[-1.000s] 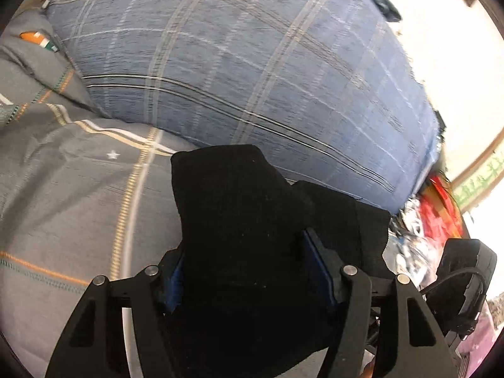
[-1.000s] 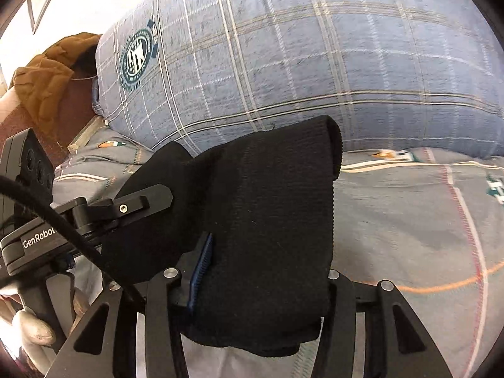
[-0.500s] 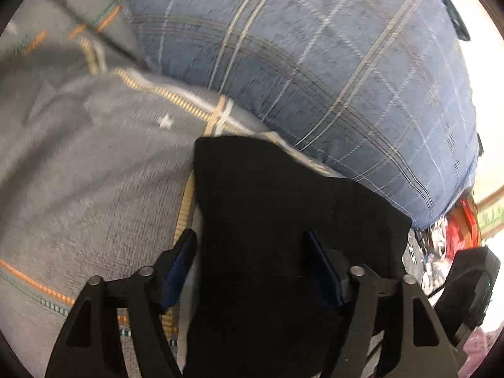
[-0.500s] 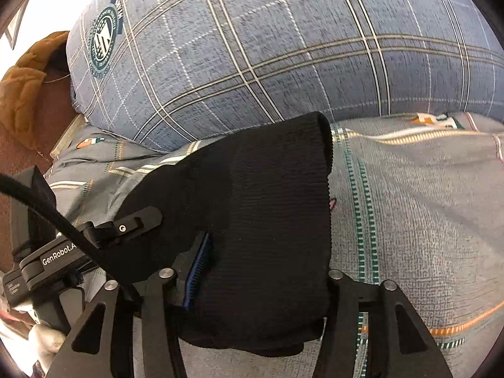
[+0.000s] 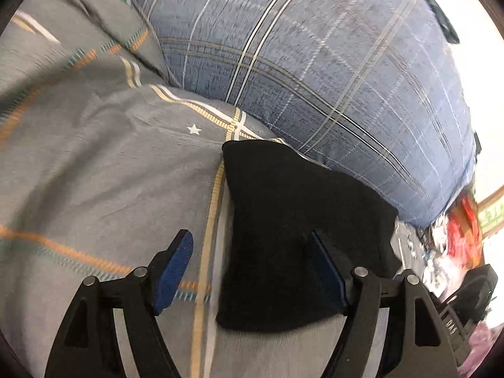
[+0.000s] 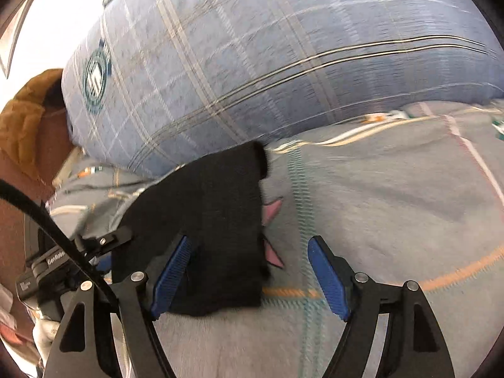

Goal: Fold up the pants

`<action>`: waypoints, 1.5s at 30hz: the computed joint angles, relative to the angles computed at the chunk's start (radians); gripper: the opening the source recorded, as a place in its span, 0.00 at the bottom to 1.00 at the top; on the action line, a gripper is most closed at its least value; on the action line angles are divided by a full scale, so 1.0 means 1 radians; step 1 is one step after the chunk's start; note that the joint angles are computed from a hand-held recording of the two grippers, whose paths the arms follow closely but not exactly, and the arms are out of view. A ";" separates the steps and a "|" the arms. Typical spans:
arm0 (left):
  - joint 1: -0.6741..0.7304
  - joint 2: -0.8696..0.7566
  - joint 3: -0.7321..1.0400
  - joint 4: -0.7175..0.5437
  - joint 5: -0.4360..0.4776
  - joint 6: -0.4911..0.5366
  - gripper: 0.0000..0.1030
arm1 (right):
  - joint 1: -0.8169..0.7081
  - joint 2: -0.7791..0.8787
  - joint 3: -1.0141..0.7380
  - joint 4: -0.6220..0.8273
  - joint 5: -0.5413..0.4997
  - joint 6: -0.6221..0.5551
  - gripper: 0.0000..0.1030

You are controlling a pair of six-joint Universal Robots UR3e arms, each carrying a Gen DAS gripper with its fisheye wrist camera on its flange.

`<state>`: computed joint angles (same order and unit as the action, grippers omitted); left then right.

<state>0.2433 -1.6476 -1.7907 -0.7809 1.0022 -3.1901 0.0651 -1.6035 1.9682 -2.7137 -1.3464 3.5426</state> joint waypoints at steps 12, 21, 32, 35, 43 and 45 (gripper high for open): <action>-0.298 0.551 -0.287 0.223 0.473 -0.072 0.80 | 0.188 -0.338 0.148 0.090 -0.254 0.056 0.79; -0.359 0.677 -0.212 0.125 0.537 -0.101 0.95 | 0.367 -0.211 -0.072 0.182 -0.425 -0.004 0.83; -0.887 0.649 -0.142 0.216 1.227 -0.305 1.00 | 0.610 -0.300 -0.014 0.181 -0.673 0.137 0.84; -0.849 0.685 -0.109 0.084 1.159 -0.321 1.00 | 0.665 -0.278 -0.020 0.187 -0.714 0.160 0.84; -0.692 0.772 -0.170 -0.103 1.090 -0.340 1.00 | 0.720 -0.204 -0.044 0.233 -0.739 0.197 0.84; -0.608 0.822 -0.203 -0.131 1.016 -0.313 1.00 | 0.744 -0.172 -0.064 0.242 -0.769 0.198 0.84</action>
